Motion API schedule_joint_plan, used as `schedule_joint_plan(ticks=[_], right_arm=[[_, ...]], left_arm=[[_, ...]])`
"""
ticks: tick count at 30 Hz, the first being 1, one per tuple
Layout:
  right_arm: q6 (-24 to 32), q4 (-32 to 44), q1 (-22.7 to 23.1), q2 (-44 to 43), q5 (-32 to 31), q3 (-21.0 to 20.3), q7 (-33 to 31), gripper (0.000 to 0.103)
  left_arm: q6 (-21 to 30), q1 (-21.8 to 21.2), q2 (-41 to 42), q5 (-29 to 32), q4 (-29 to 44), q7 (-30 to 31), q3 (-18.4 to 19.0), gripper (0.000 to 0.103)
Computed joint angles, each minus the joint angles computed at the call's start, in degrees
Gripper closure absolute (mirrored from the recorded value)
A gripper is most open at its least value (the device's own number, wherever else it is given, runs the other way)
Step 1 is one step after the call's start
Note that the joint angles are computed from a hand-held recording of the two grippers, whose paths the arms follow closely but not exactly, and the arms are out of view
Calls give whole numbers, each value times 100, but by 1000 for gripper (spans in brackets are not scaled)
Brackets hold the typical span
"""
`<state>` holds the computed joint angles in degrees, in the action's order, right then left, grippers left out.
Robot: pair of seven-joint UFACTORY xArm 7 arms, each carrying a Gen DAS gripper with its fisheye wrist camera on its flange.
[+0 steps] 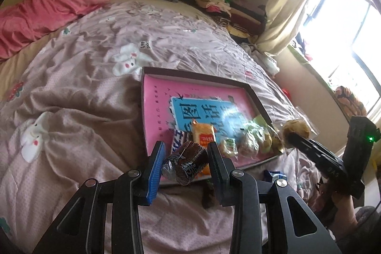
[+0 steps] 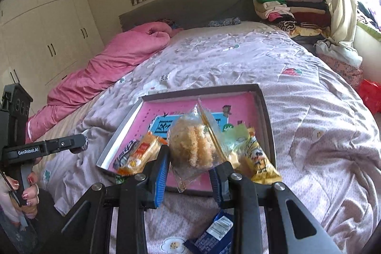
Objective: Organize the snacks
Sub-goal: 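Carry the candy with the left tool over the tray while the right tool carries the cracker bag there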
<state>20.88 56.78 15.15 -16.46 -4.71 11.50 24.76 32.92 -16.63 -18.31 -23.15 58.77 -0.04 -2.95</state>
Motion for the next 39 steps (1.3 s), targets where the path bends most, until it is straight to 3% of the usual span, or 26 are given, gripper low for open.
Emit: schedule_joint_plan(ticks=[8, 22, 39], right_arm=[[-55, 369, -104, 245, -154, 44, 276, 71], [64, 599, -131, 447, -374, 44, 730, 71], [310, 442, -111, 471, -486, -21, 1001, 71]], left_arm=[[-26, 141, 225, 214, 298, -150, -25, 65], [-20, 196, 886, -199, 734, 108, -36, 65], [-7, 301, 1106, 814, 692, -333, -286, 65]])
